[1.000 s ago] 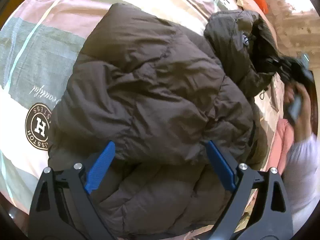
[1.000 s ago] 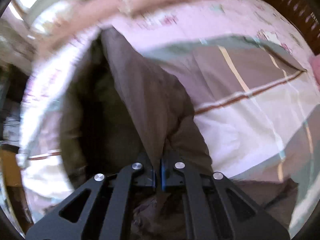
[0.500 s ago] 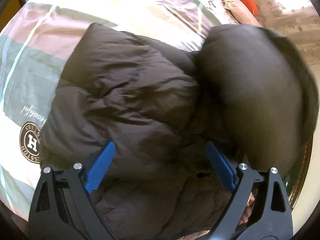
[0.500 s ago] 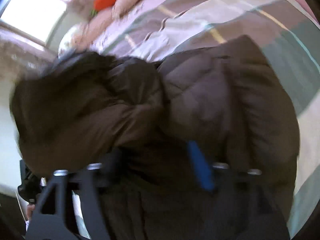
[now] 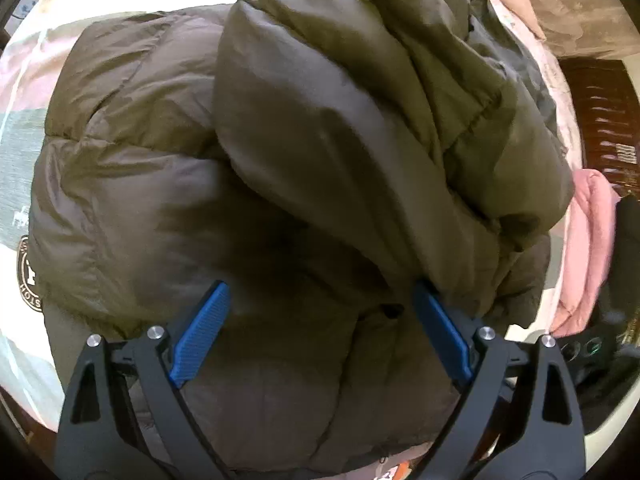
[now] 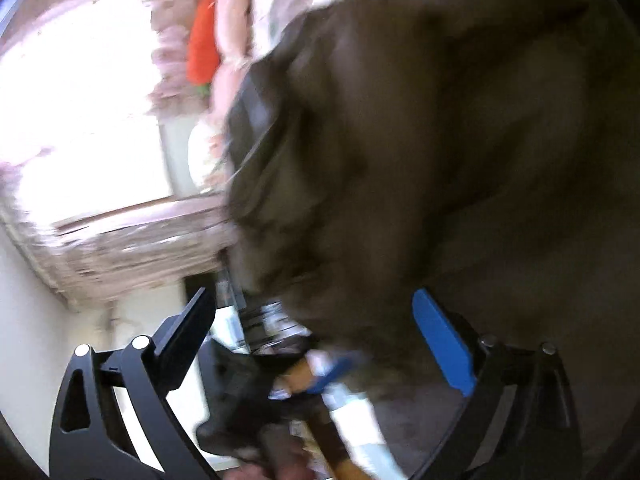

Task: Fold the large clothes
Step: 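Grasp the other jacket side with the right gripper and fold it over the body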

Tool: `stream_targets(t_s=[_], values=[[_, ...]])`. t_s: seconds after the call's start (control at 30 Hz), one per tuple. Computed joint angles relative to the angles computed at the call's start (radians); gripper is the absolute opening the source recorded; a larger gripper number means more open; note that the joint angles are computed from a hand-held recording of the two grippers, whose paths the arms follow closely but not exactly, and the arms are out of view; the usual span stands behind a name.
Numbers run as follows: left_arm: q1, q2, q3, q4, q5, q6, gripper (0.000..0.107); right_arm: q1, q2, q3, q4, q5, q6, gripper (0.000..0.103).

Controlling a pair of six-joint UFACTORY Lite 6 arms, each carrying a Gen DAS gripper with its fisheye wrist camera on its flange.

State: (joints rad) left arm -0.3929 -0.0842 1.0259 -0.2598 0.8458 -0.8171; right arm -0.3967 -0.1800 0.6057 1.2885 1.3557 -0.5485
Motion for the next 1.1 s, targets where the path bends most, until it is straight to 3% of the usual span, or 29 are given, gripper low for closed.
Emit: stream_targets(t_s=[0.07, 0.1, 0.13, 0.17, 0.23, 0.37, 0.53, 0.6, 0.63, 0.67, 0.77, 1.03, 1.1], values=[[-0.003, 0.001, 0.007, 0.005, 0.013, -0.015, 0.094, 0.084, 0.001, 0.015, 0.047, -0.095, 0.02, 0.097], [-0.011, 0.006, 0.014, 0.015, 0.022, -0.034, 0.094, 0.096, 0.013, 0.015, 0.075, -0.111, 0.014, 0.091], [-0.015, -0.007, 0.005, 0.02, 0.028, -0.048, 0.094, 0.101, 0.04, 0.027, 0.08, -0.119, 0.006, 0.064], [-0.023, -0.024, -0.012, 0.021, 0.029, -0.062, 0.094, 0.104, 0.067, 0.045, 0.071, -0.11, 0.007, 0.03], [-0.021, -0.069, -0.056, 0.004, 0.034, -0.072, 0.094, 0.066, 0.097, 0.054, 0.086, -0.056, -0.029, 0.004], [-0.006, -0.161, -0.138, 0.008, 0.053, -0.115, 0.094, -0.108, 0.034, 0.068, 0.01, 0.022, -0.036, 0.002], [0.023, -0.272, -0.227, 0.029, 0.062, -0.166, 0.094, -0.295, 0.054, 0.037, -0.156, 0.017, -0.045, 0.005], [0.054, -0.304, -0.27, 0.017, 0.06, -0.136, 0.094, -0.25, 0.042, 0.045, -0.2, -0.001, -0.018, 0.035], [0.056, -0.332, -0.301, 0.008, 0.054, -0.135, 0.094, -0.229, 0.039, 0.05, -0.197, -0.001, -0.006, 0.076], [0.056, -0.341, -0.314, -0.009, 0.044, -0.133, 0.094, -0.206, 0.024, 0.045, -0.178, -0.003, 0.006, 0.097], [0.009, -0.37, -0.337, -0.006, 0.027, -0.169, 0.094, -0.127, 0.01, 0.078, -0.12, 0.017, 0.033, 0.097], [-0.127, -0.311, -0.177, 0.15, 0.051, -0.292, 0.094, -0.018, 0.088, 0.302, -0.014, 0.082, 0.207, 0.097], [-0.142, -0.314, -0.175, 0.146, 0.036, -0.294, 0.094, 0.083, 0.13, 0.4, -0.014, 0.047, 0.269, 0.097]])
